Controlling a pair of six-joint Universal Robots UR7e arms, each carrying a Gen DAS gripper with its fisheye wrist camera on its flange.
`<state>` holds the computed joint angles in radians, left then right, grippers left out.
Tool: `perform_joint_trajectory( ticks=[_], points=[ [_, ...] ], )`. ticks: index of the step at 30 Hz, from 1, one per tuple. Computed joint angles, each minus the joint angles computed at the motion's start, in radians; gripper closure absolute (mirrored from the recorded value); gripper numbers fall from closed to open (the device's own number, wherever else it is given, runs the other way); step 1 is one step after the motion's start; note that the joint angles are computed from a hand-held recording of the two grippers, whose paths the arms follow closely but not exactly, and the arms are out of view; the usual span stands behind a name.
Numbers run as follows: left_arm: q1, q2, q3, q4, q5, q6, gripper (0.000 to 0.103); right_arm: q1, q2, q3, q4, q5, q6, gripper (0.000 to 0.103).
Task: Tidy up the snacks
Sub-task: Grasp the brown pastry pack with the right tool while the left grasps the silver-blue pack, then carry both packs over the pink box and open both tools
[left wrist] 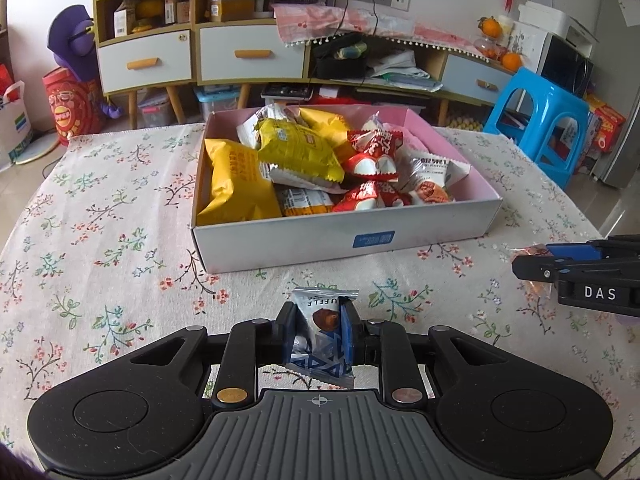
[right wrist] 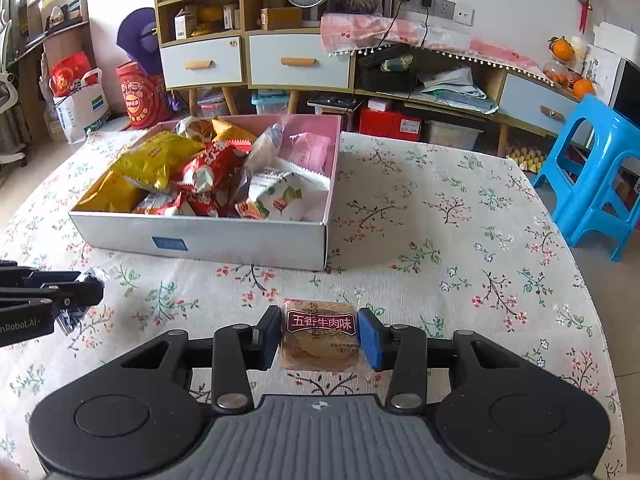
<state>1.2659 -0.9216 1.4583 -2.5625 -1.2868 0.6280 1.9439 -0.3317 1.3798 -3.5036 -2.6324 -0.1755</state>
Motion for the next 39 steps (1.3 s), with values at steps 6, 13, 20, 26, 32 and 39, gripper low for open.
perform_joint_trajectory(
  ticks=[6, 13, 20, 26, 32, 39],
  points=[
    [-0.009, -0.002, -0.023, 0.039, 0.007, -0.04, 0.083, 0.006, -0.01, -0.01, 0.011, 0.013, 0.02, 0.074],
    [-0.016, 0.001, -0.054, 0.056, -0.008, -0.083, 0.083, 0.017, -0.012, -0.041, 0.036, 0.025, 0.035, 0.074],
    [-0.02, 0.019, -0.114, 0.076, -0.032, -0.128, 0.083, 0.026, -0.006, -0.09, 0.048, 0.046, 0.026, 0.074],
    [-0.019, 0.05, -0.184, 0.083, -0.048, -0.162, 0.083, 0.027, 0.003, -0.148, 0.039, 0.069, 0.013, 0.074],
    [-0.017, 0.107, -0.274, 0.093, -0.052, -0.194, 0.083, 0.016, 0.021, -0.223, 0.041, 0.097, 0.035, 0.073],
    [-0.019, 0.175, -0.362, 0.106, -0.083, -0.222, 0.083, -0.012, 0.04, -0.302, 0.092, 0.128, 0.149, 0.073]
  ],
)
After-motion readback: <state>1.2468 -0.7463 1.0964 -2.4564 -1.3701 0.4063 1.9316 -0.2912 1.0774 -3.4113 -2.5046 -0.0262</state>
